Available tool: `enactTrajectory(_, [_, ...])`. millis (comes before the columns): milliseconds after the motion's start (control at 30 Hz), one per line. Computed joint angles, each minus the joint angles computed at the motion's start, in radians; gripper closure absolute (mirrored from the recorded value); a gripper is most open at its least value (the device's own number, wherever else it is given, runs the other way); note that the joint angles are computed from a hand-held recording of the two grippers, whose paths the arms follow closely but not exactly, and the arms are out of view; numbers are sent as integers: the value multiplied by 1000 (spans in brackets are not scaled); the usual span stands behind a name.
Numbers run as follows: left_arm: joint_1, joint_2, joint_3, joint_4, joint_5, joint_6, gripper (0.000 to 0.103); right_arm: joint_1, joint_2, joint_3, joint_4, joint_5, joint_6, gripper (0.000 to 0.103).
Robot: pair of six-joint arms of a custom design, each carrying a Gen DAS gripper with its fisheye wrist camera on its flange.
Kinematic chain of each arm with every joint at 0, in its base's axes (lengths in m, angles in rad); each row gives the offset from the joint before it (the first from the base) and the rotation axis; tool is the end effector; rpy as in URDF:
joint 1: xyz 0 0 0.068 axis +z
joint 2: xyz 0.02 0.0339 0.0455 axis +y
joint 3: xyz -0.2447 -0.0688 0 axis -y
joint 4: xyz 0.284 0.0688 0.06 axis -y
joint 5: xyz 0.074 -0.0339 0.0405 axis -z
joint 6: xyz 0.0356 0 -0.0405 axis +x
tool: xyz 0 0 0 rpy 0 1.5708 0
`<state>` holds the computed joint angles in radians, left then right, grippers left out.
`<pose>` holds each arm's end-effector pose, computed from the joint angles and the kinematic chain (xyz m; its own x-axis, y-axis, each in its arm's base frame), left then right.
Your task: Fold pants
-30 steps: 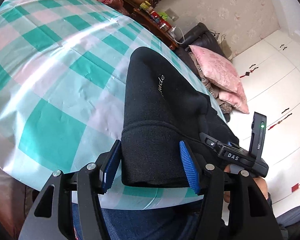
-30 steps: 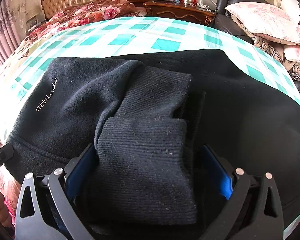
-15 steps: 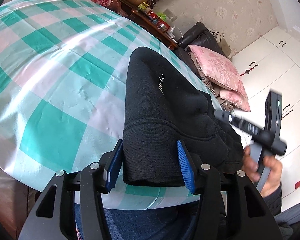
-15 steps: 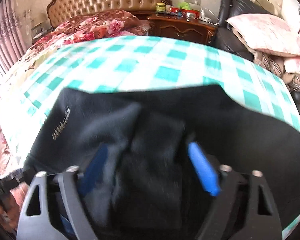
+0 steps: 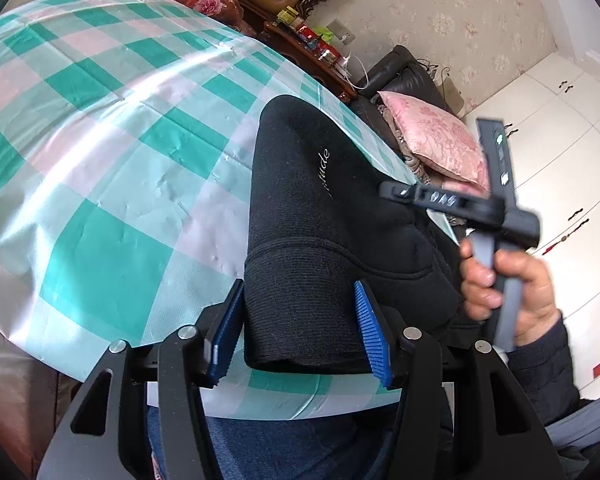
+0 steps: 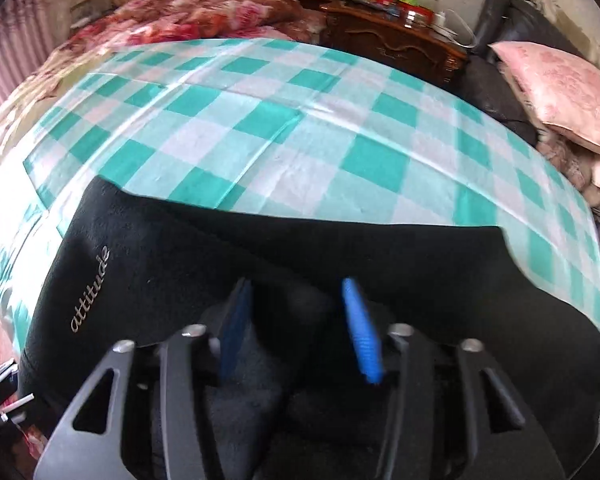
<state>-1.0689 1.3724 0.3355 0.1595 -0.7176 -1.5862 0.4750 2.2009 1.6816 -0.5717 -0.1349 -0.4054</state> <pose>0.1323 -0.1925 0.0619 -0.4525 -0.7412 -0.4958 -0.3770 0.6629 -0.6469 0.4344 0.2288 0.1254 -0.5244 -0.7092 -0.4712 -0.7783 0.6237 -0.0724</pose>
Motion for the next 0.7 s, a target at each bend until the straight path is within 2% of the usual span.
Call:
enactTrajectory(33, [-3, 4, 9, -17, -5, -6, 56, 9, -11, 14, -31, -22, 2, 35])
enactTrajectory(100, [-10, 8, 45, -93, -17, -18, 59, 37, -15, 57, -104, -29, -11, 27])
enactTrajectory(233, [-14, 22, 140, -273, -30, -36, 63, 138, 141, 370, -483, -53, -25, 27])
enactTrajectory(333, [-20, 58, 227, -412, -44, -46, 65, 211, 233, 505, -588, 28, -1, 24])
enactTrajectory(400, [-21, 92, 289, -500, -51, -49, 66, 252, 348, 665, -693, 81, 22, 22])
enactTrajectory(533, [-27, 166, 412, -671, -59, -41, 66, 288, 418, 746, -726, 158, 72, 20])
enactTrajectory(700, [-22, 247, 530, -817, -58, -26, 67, 341, 382, 680, -694, 219, 77, 16])
